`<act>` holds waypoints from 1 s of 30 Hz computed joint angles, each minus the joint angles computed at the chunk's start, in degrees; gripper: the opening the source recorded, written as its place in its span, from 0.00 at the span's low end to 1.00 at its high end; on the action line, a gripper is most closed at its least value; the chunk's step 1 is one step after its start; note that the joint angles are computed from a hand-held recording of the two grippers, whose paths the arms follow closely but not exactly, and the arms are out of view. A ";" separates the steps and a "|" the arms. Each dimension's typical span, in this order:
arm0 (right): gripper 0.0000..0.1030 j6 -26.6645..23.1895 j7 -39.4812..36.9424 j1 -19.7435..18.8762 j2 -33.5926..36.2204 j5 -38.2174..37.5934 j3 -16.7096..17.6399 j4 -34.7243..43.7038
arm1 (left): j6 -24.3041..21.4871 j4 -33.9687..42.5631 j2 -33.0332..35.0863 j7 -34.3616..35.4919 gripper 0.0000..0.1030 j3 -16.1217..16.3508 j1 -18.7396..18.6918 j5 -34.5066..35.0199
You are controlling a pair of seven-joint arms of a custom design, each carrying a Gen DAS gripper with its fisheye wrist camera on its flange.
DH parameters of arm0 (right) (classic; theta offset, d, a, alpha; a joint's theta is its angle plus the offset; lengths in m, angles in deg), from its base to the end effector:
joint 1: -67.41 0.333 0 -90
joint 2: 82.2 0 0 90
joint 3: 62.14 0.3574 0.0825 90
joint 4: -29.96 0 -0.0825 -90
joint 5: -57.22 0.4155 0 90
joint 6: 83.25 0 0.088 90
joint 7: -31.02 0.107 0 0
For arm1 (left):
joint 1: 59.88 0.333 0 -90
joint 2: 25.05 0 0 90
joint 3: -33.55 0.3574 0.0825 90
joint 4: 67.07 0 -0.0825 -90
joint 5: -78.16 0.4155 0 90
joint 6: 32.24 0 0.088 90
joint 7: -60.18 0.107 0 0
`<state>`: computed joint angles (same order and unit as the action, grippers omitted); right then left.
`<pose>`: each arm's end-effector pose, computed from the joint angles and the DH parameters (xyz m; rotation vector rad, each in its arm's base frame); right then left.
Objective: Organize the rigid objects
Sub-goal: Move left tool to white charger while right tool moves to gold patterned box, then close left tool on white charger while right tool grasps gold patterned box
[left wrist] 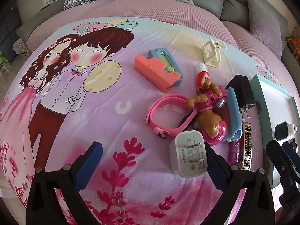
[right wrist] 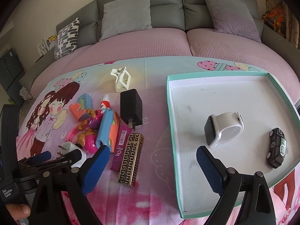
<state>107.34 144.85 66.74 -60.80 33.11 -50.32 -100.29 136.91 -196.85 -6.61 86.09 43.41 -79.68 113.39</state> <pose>0.5867 0.1551 0.2846 -1.9202 1.6033 -0.4153 0.5747 -0.1409 0.2619 -2.2824 1.6115 -0.4225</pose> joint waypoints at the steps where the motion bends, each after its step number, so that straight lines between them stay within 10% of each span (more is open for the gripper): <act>1: 0.83 -0.22 -0.27 -0.66 0.19 -0.48 0.86 0.14 | 0.45 -0.03 0.05 0.68 0.95 -0.40 0.35 -0.27; 9: 0.64 -1.94 -2.69 -2.32 1.29 -1.34 3.64 0.84 | 2.84 -0.47 0.04 6.35 0.69 -0.95 -0.39 -5.39; 24: 0.52 -6.44 -9.90 0.97 3.05 4.53 2.29 2.57 | 4.67 -1.27 0.11 12.10 0.66 0.69 -2.51 -11.65; 30: 0.44 -6.39 -9.93 6.30 2.11 6.02 -3.24 2.20 | 4.85 -1.34 0.38 13.69 0.66 1.50 -3.40 -13.67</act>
<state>100.94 134.92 73.04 -58.69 39.13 -53.55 -98.08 141.76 -198.19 -6.23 99.79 44.91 -83.08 99.72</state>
